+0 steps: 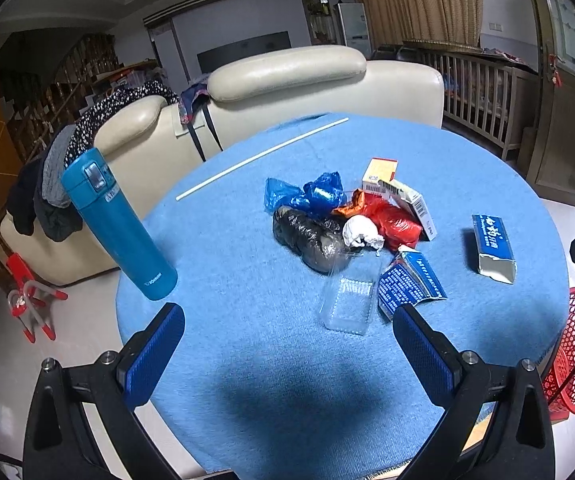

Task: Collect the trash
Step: 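Move both tools toward the trash pile on the blue table, then grasp the blue toothpaste box with the right tool while the left tool grasps the clear plastic tray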

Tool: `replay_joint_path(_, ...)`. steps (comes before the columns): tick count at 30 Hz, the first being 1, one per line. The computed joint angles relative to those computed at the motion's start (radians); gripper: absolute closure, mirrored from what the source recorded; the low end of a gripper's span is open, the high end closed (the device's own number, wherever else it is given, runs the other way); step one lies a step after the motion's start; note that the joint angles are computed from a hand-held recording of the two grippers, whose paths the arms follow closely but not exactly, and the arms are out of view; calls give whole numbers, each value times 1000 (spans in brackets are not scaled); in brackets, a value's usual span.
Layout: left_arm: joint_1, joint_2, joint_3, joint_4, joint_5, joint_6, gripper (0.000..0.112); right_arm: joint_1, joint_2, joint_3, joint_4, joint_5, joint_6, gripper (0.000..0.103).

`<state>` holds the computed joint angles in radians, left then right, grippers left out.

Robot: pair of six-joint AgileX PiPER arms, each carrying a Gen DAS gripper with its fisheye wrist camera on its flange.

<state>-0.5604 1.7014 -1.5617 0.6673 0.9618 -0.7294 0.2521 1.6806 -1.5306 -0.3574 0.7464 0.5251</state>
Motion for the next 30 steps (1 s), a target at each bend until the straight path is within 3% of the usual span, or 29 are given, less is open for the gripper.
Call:
replay_joint_path(23,75,84,-46,-101,-37,71,9,4,168,-195,66,65,-70,0)
replay_joint_path(27,97,100,-52,-133,-47,97,9,-38,201,-221,177,51,-138,0)
replay_joint_path(30,145,118,-60,-234,-62,167,9,-103,249,-258,298,61,-191,0)
